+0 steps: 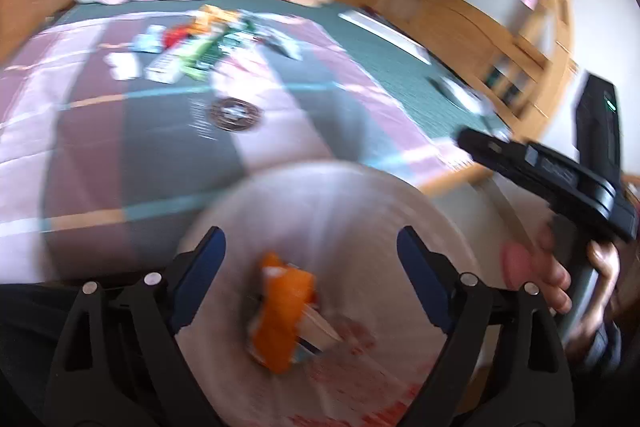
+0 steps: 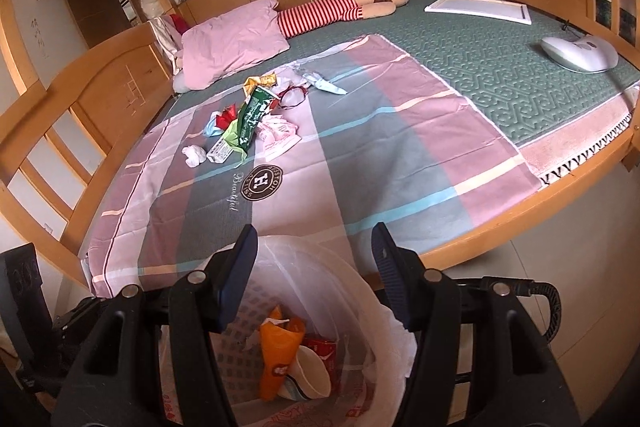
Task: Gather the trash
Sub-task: 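Reach the left tool to the pink plastic bag while the right tool grasps the green chip bag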
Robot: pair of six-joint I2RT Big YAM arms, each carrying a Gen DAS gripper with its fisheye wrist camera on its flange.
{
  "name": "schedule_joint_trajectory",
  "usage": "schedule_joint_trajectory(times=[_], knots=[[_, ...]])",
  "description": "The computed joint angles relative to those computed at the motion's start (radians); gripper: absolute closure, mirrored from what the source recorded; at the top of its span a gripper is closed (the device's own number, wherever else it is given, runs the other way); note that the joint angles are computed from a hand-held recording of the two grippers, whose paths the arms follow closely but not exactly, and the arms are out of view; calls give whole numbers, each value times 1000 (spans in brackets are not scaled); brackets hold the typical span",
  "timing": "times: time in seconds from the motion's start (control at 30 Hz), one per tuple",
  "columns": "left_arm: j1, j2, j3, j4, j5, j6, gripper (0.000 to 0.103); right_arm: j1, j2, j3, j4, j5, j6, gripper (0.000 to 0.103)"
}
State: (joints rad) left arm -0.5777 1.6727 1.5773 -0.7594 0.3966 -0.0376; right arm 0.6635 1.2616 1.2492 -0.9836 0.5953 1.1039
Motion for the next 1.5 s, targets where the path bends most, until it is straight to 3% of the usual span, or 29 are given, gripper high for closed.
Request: schedule_joint_trajectory(times=[0.1, 0.27, 0.43, 0.5, 0.57, 0.63, 0.73, 0.83, 0.87, 0.9, 0.93, 1.0, 1.07, 1.2, 1.27, 1.37, 1.43, 1.5], knots=[[27, 36, 30, 29, -95, -54, 15, -29, 46, 44, 19, -28, -77, 44], [83, 151, 171, 14, -170, -121, 13, -108, 202, 195, 41, -113, -247, 43], [117, 275, 334, -3, -307, -137, 12, -214, 406, 405, 66, -259, -365, 43], [126, 298, 345, 15, -341, -143, 11, -245, 498, 513, 14, -270, -392, 43], [128, 334, 392, -58, -387, -175, 11, -280, 623, 656, -89, -252, -419, 43], [136, 345, 398, -80, -347, -214, 11, -315, 752, 810, -207, -258, -438, 43], [133, 363, 417, -111, -357, -211, 11, -374, 859, 909, -235, -338, -410, 43], [125, 388, 453, -170, -386, -195, 11, -394, 931, 994, -283, -315, -402, 44], [125, 396, 463, -183, -388, -197, 11, -393, 944, 1011, -291, -310, -423, 58], [126, 396, 462, -190, -391, -200, 11, -390, 957, 1028, -305, -314, -455, 78], [127, 398, 463, -197, -395, -207, 11, -384, 961, 1035, -311, -321, -478, 87], [129, 403, 470, -208, -399, -227, 11, -372, 948, 1028, -317, -350, -480, 96], [133, 407, 476, -217, -391, -247, 11, -365, 906, 981, -297, -471, -456, 96], [139, 414, 484, -235, -363, -270, 11, -345, 806, 842, -184, -782, -401, 96], [139, 408, 475, -227, -358, -285, 11, -332, 789, 823, -157, -833, -432, 92], [140, 396, 456, -211, -358, -293, 11, -312, 782, 846, -180, -706, -494, 58], [141, 398, 457, -215, -362, -293, 11, -300, 779, 856, -190, -602, -509, 53], [145, 405, 467, -230, -356, -305, 11, -298, 801, 890, -228, -587, -495, 53]])
